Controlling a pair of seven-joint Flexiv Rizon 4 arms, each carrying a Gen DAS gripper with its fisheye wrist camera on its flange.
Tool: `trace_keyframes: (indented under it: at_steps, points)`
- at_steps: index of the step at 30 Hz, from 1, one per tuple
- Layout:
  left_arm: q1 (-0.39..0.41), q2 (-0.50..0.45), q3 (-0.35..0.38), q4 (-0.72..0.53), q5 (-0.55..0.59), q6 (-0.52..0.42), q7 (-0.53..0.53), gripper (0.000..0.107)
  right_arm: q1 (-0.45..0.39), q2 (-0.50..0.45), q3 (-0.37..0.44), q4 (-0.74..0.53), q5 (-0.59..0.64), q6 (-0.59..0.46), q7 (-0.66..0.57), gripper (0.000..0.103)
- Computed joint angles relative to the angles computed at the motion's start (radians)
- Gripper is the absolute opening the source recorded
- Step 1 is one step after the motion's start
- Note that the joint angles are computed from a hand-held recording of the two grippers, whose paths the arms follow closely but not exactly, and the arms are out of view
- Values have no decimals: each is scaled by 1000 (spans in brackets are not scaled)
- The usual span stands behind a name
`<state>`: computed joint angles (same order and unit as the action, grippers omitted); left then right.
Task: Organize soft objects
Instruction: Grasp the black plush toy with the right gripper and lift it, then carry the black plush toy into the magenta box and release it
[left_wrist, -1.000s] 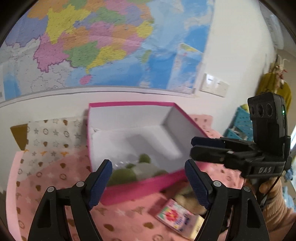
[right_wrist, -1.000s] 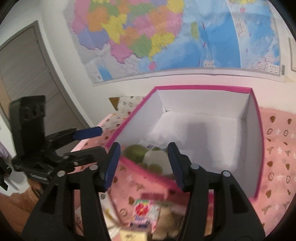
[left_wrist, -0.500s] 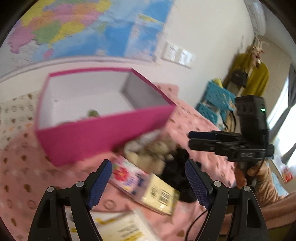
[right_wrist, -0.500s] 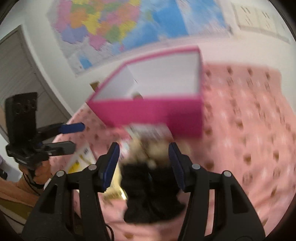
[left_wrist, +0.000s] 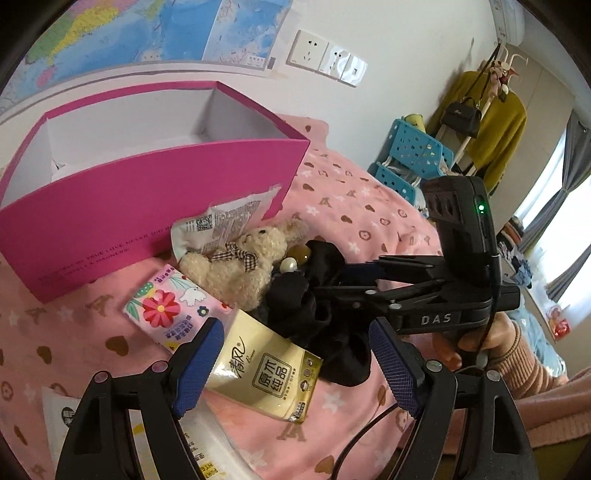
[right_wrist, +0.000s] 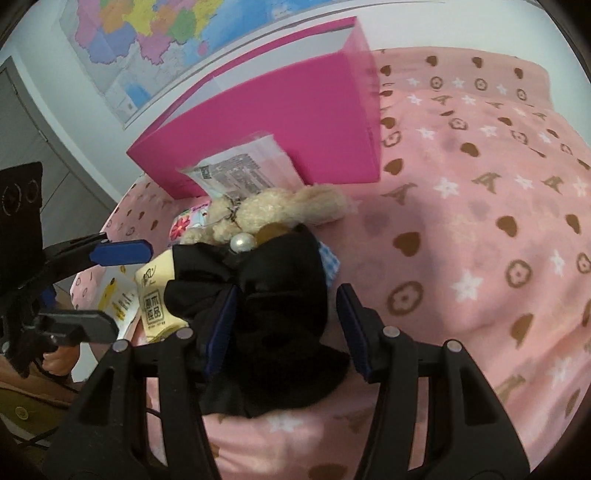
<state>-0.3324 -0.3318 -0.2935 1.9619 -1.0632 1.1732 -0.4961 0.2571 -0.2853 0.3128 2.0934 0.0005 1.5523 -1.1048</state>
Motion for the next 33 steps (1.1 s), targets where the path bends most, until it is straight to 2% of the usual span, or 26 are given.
trace_keyframes:
  at_steps: [1, 4, 7, 11, 15, 23, 30, 33]
  points:
    - [1, -7, 4, -9, 12, -5, -9, 83, 6, -3, -5, -2, -9, -2, -3, 57]
    - [2, -12, 5, -12, 28, -5, -26, 83, -26, -10, 34, -14, 17, -4, -34, 31]
    - [4, -16, 1, -15, 38, -2, -31, 83, -28, 3, 33, 0, 34, 23, -36, 21]
    - [12, -18, -6, -22, 43, -15, -28, 83, -26, 40, 31, 32, 41, 70, -33, 19]
    - [17, -16, -19, -30, 2, -37, 7, 83, -14, 81, 15, 56, 18, 102, -20, 19]
    - [13, -18, -8, -67, -35, -138, 50, 83, 46, 142, -56, 66, -86, 147, 12, 19]
    - [21, -35, 0, -116, -73, -229, 52, 83, -66, 113, 66, -23, -61, 142, -90, 19]
    - [21, -39, 2, -137, -99, -224, 66, 81, -97, 92, 102, -71, -53, 130, -141, 19]
